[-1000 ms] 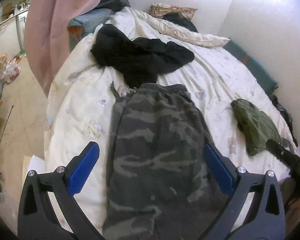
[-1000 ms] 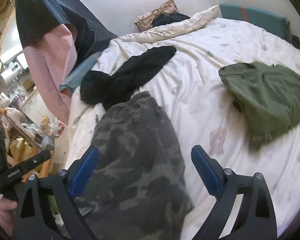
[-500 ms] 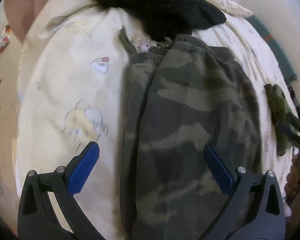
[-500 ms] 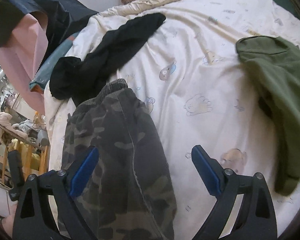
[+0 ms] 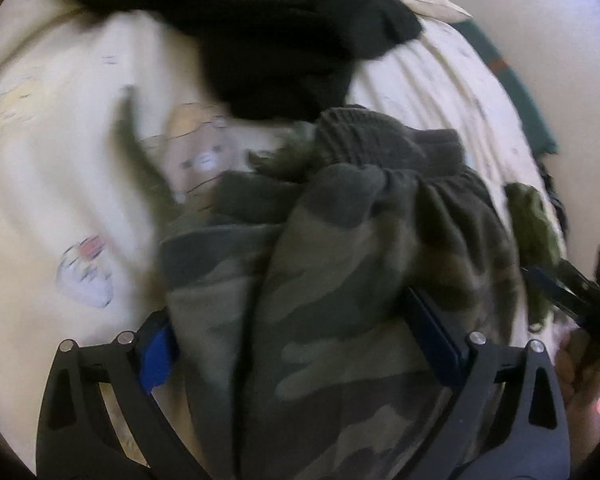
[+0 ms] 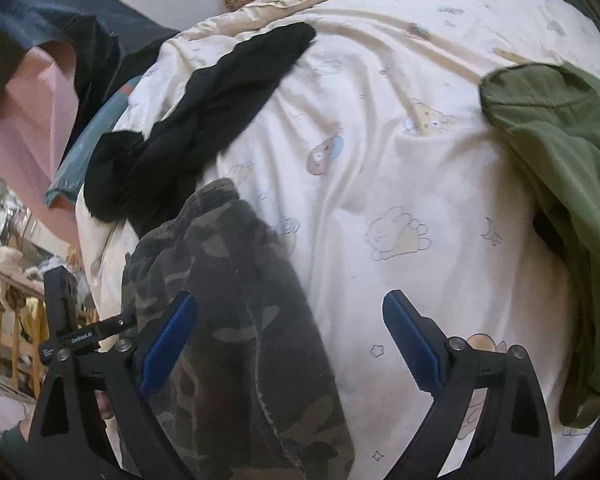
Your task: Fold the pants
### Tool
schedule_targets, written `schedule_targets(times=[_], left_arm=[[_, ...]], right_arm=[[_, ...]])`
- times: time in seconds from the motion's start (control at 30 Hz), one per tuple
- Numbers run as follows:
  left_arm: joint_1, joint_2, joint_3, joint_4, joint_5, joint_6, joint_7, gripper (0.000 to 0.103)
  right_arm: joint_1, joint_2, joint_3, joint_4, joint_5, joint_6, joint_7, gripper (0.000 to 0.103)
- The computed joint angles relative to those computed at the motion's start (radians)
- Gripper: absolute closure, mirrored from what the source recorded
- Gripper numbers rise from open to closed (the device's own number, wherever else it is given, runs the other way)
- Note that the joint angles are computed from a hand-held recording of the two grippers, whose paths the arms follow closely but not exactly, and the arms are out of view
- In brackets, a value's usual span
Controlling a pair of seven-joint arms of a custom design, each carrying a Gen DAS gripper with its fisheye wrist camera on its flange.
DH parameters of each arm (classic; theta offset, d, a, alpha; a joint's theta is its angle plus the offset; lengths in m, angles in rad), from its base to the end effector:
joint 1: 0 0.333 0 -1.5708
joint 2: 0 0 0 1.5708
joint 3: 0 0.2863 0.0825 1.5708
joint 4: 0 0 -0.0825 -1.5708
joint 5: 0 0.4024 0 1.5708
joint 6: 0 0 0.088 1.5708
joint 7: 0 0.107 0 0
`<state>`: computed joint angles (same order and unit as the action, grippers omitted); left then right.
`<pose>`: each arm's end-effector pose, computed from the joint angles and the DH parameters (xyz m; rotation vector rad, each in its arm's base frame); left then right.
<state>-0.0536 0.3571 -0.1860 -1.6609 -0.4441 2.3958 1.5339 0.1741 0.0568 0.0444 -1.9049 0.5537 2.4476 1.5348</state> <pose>0.6794 -0.1561 0.4105 2.1569 -1.9645 0.8221 0.6149 0.1365 0.4837 -1.6806 1.8384 0.0585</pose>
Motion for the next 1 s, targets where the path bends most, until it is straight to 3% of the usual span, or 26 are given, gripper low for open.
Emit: schedule_targets(times=[0.13,0.33,0.43,0.5,0.57,0.6,0.63,0.73,0.8,0.93,1.0], left_arm=[[0.016,0.05,-0.005,0.052,-0.025,0.012,0.041,0.007],[-0.029,0.088,0.023,0.118,0.103,0.009,-0.035,0.015],[-0.018,0.1,0.014,0.133,0.098,-0.002,-0.031,0.017],[-0.017,0.092,0.012,0.121,0.105,0.004,-0.022,0.027],[-0.012,0.075,0.005,0.102,0.101,0.009,0.005,0.055],[0.004,0.072,-0.01,0.103,0.069,-0.01,0.035,0.078],[0.006,0.061,-0.009,0.098,0.062,-0.015,0.039,0.084],[-0.016,0.045,0.011,0.098,0.108,-0.043,0.013,0.086],[-0.014,0.043,0.011,0.096,0.101,-0.046,0.009,0.086],[0.006,0.039,0.0,0.07,0.047,-0.026,0.035,0.086],[0.013,0.037,-0.003,0.062,0.026,-0.022,0.043,0.086]], right_arm=[[-0.01,0.031,-0.002,0.029,0.021,-0.01,-0.01,0.007],[-0.086,0.283,0.046,0.324,0.143,-0.297,-0.174,0.007],[-0.082,0.377,0.069,0.426,0.09,-0.327,-0.196,0.007],[-0.085,0.441,0.084,0.503,0.06,-0.366,-0.184,0.007],[-0.105,0.509,0.12,0.586,0.082,-0.432,-0.214,0.007],[-0.104,0.514,0.129,0.594,0.076,-0.431,-0.238,0.008],[-0.087,0.502,0.129,0.588,0.041,-0.405,-0.279,0.009],[-0.061,0.461,0.121,0.547,-0.01,-0.284,-0.317,0.01],[-0.09,0.479,0.138,0.571,0.05,-0.268,-0.316,0.01],[-0.095,0.598,0.143,0.727,0.03,-0.387,-0.264,0.009],[-0.126,0.646,0.173,0.771,0.067,-0.48,-0.276,0.009]])
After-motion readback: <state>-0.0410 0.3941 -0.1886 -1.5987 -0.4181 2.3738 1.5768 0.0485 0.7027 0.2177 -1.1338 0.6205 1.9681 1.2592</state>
